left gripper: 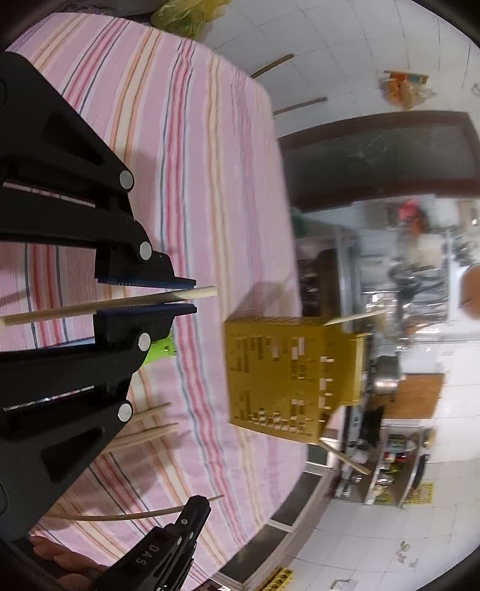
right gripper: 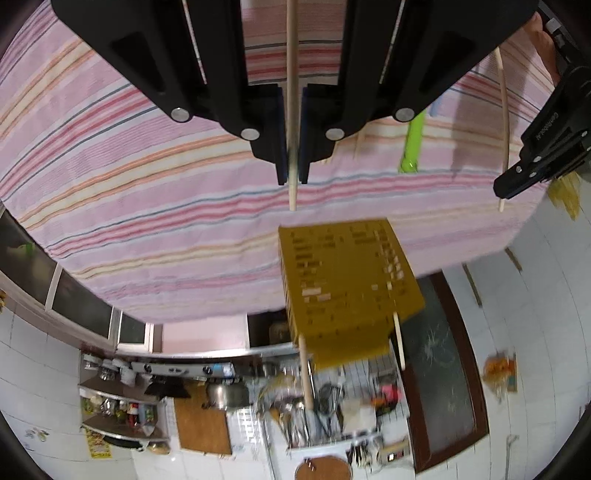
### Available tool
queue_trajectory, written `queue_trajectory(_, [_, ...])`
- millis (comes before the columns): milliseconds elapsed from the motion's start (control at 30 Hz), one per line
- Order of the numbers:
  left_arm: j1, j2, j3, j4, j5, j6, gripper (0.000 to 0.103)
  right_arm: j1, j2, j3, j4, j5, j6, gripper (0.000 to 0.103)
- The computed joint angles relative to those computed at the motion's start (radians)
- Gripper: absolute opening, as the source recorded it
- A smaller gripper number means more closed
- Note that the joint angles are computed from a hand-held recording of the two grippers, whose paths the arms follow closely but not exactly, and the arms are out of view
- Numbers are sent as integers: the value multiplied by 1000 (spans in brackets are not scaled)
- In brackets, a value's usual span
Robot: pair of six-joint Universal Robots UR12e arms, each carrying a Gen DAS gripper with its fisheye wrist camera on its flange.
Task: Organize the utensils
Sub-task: 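Lift both chopsticks and carry them above the yellow holder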
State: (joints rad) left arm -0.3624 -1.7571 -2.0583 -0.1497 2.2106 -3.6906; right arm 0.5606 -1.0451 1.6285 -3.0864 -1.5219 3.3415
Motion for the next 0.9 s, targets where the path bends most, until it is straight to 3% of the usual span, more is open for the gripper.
queue_trajectory(367, [-64, 32, -38, 112, 171, 20, 6, 16, -40, 81, -259, -73, -34, 6])
queue_trajectory(567, [-89, 34, -54, 169, 224, 14, 6, 25, -50, 119, -393, -100, -62, 6])
queue_trajectory(900, [-109, 14, -35, 273, 274, 96, 4, 29, -52, 118, -454, -116, -58, 6])
